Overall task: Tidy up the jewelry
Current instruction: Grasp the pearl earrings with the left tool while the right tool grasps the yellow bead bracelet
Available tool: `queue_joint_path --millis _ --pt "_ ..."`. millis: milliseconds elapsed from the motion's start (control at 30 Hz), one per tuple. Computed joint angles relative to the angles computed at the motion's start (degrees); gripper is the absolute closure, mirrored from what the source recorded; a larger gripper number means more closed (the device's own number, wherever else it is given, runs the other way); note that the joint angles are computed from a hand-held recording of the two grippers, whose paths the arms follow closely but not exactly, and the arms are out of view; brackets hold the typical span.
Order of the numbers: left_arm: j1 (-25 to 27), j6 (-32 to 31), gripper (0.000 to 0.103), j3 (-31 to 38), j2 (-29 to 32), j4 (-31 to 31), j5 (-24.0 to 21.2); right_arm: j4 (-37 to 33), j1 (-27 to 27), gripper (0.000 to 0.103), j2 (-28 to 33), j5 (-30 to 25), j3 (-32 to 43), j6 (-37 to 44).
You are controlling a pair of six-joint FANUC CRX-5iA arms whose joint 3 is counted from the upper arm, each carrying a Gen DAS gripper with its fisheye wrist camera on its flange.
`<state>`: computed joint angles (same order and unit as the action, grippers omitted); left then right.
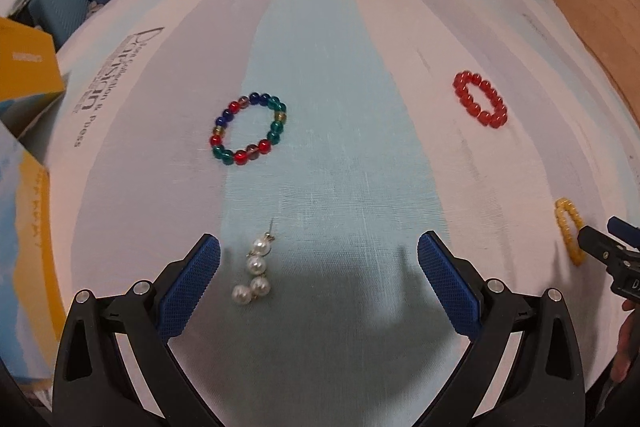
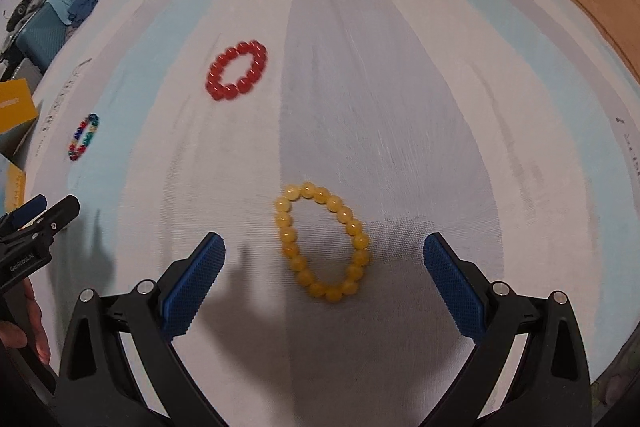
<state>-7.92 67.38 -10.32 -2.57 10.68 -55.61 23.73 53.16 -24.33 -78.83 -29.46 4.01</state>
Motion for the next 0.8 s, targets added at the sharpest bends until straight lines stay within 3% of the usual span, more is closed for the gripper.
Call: queue_joint_path --millis 433,633,800 --pt "-1.36 1.53 0.010 -0.44 2.36 -2.13 2.17 -3.32 -2.57 0.019 -0.10 3.50 -2.36 1.68" --pt "-1.13 -0.39 0.026 -1.16 2.28 -0.83 2.07 -3.21 -2.49 0.039 0.08 3.94 -2.30 1.86" --pt "-0.67 -0.25 0.046 -1.37 2.09 0.16 1.36 -3.48 -2.23 0.065 -0.28 3.83 -2.30 2.82"
